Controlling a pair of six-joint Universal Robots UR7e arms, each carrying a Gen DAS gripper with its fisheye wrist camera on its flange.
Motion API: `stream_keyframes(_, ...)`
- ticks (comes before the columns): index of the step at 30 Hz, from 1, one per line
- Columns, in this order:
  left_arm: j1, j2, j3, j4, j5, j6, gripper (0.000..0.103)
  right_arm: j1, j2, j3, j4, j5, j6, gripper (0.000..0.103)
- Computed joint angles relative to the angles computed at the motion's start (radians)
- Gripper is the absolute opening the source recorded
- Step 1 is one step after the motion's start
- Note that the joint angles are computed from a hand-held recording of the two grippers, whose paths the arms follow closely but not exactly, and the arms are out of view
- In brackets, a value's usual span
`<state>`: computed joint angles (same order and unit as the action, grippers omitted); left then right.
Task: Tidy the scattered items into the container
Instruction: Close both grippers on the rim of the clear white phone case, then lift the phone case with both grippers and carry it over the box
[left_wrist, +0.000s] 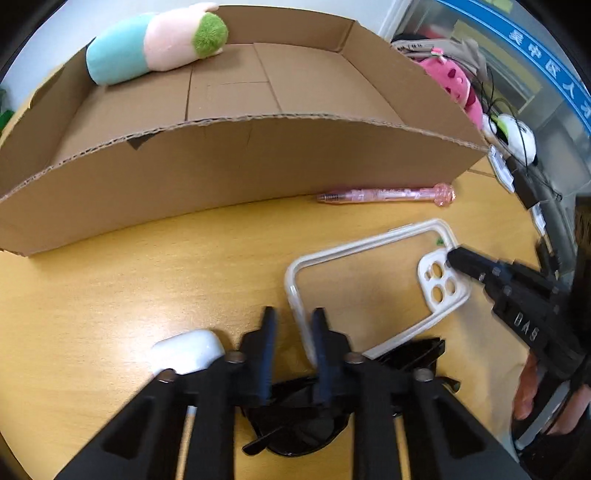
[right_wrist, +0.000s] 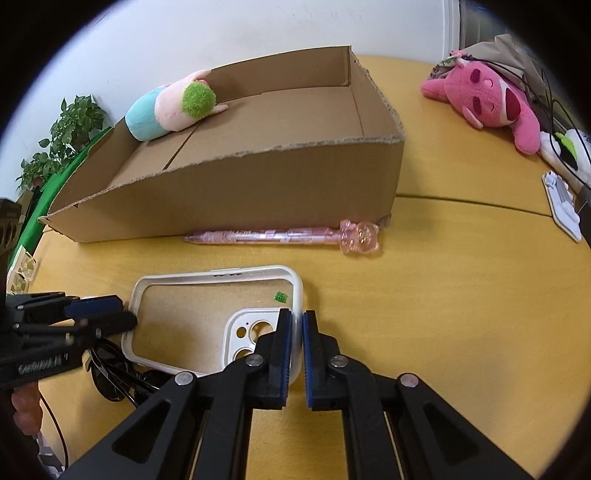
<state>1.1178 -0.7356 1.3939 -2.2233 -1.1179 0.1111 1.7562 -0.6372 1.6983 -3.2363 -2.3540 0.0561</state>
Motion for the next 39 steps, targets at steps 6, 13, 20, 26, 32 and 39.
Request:
stream_keyframes(6, 0.001, -0.024, 0.031, -0.055, 0.03, -0.011, 0.006, 0.016, 0.021, -0.001, -0.029, 0.016, -0.028, 0.007)
stream_keyframes(13, -0.03, -0.096, 0.083, -0.154, 0.017, 0.029, 0.006, 0.048, 0.017, -0.015, -0.093, 0.011, -0.07, 0.007)
stream_keyframes(20, -0.051, -0.095, -0.011, -0.212, 0.0, 0.091, 0.006, 0.097, 0.029, -0.116, -0.141, -0.001, -0.199, 0.007)
stream_keyframes(26, -0.076, -0.049, -0.147, -0.235, 0.006, 0.153, 0.006, 0.121, 0.043, -0.266, -0.113, 0.015, -0.317, 0.007)
stream_keyframes(32, -0.087, 0.026, -0.324, -0.185, -0.017, 0.17, 0.005, 0.134, 0.055, -0.386, -0.089, 0.025, -0.383, 0.007)
stream_keyframes(39, -0.097, 0.152, -0.577, -0.068, -0.028, 0.172, 0.005, 0.12, 0.061, -0.511, -0.003, 0.035, -0.399, 0.007)
